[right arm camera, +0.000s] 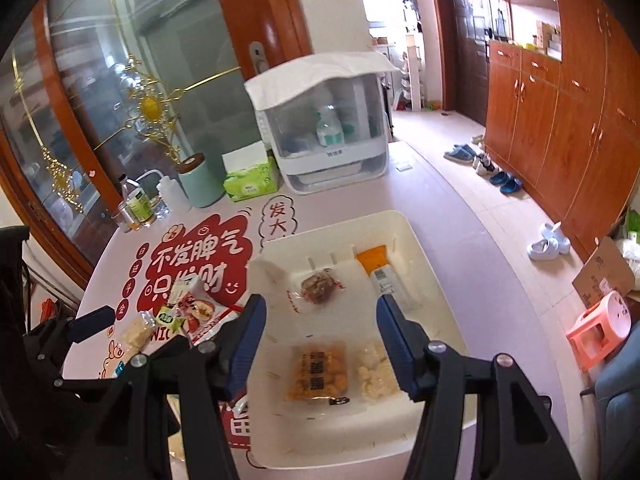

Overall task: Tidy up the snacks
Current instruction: 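Grasp the rice-cake bag with the left tool while the right tool grasps the red-printed bag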

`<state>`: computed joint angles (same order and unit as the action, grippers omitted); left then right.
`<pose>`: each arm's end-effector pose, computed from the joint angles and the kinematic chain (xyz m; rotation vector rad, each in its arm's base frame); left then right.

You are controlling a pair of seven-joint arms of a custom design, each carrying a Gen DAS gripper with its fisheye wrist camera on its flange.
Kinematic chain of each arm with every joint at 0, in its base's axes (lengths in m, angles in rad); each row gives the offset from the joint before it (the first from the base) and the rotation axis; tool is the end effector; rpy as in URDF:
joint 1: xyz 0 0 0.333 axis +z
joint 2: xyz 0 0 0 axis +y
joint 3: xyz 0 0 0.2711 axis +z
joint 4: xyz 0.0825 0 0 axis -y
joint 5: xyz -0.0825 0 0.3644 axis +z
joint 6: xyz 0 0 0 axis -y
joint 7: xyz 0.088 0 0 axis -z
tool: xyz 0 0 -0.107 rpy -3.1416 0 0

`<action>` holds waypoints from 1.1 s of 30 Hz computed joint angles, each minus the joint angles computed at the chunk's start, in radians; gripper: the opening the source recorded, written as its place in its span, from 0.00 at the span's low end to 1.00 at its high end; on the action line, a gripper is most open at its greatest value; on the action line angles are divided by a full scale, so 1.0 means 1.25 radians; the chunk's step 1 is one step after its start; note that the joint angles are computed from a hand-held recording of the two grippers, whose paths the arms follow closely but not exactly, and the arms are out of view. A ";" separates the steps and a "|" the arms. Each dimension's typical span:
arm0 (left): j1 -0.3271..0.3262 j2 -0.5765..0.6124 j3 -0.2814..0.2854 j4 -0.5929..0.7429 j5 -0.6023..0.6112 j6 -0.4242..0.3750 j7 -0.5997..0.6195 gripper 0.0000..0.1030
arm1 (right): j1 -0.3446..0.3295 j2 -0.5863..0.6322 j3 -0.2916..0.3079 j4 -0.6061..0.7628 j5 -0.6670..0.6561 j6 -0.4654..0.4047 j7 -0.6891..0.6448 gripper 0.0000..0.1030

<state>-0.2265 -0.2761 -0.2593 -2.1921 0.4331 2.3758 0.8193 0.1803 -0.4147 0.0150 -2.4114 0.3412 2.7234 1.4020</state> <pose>0.4447 -0.2384 0.5102 -1.8495 1.8281 -0.4764 0.4616 0.0792 0.5156 -1.8041 1.6240 -0.4209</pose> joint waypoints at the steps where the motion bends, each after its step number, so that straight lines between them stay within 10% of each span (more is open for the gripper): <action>1: 0.001 -0.019 0.005 -0.014 -0.004 0.000 0.000 0.90 | 0.009 -0.007 -0.002 -0.002 0.009 0.000 -0.006 0.56; 19: 0.130 -0.395 0.122 -0.231 0.001 0.043 0.174 0.91 | 0.027 -0.048 0.131 0.047 -0.105 0.007 0.182 0.56; 33: 0.236 -0.303 0.252 -0.199 -0.056 0.206 0.505 1.00 | 0.029 0.199 0.240 0.357 -0.430 -0.149 0.483 0.63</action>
<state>0.0685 -0.6544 0.0552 -2.4410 0.3632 2.6332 1.4505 0.2161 -0.1663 0.3151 -1.9651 -0.1958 2.5370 2.0054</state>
